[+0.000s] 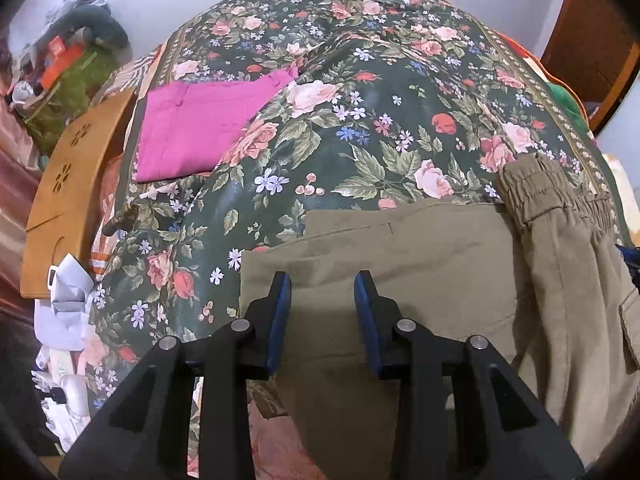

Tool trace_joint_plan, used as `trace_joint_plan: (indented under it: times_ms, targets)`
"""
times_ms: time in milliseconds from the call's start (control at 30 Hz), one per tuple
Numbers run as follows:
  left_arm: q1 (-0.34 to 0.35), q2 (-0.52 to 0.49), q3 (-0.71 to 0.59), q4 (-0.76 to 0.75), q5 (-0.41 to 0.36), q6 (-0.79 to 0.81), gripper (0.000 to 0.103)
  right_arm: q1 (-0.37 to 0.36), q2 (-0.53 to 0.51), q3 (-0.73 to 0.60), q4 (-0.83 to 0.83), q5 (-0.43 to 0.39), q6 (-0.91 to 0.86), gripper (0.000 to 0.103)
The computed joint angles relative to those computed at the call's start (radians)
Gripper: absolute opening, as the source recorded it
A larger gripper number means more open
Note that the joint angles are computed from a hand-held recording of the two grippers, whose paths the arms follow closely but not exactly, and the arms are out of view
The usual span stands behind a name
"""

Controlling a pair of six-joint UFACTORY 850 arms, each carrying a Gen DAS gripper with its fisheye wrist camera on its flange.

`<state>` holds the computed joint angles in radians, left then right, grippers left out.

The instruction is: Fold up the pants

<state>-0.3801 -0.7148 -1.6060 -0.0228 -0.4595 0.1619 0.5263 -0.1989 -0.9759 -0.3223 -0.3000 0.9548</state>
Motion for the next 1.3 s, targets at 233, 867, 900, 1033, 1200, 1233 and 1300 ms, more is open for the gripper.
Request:
trace_joint_plan:
  times_ms: [233,867,900,1033,1200,1233,1300]
  targets:
    - [0.015,0.057,0.048,-0.076,0.025,0.059,0.035,0.033,0.030,-0.007,-0.202,-0.065,0.183,0.028]
    - [0.074,0.104,0.137,-0.426,-0.094,0.296,0.085,0.036,0.056,0.054,-0.091,0.014,0.201,0.077]
    - [0.078,0.089,0.118,-0.455,-0.124,0.313,0.085,0.026,0.054,0.056,-0.039,0.025,0.156,0.078]
    - [0.081,0.034,0.043,-0.493,-0.206,0.311,0.085,-0.020,0.041,0.055,0.244,0.063,-0.131,0.078]
    - [0.061,0.008,-0.003,-0.428,-0.202,0.295,0.085,-0.058,0.013,0.032,0.491,0.060,-0.407,0.078]
    - [0.061,0.002,-0.013,-0.429,-0.206,0.297,0.084,-0.066,0.009,0.027,0.547,0.055,-0.466,0.078]
    - [0.066,-0.008,-0.031,-0.456,-0.220,0.323,0.084,-0.084,0.004,0.019,0.651,0.051,-0.581,0.078]
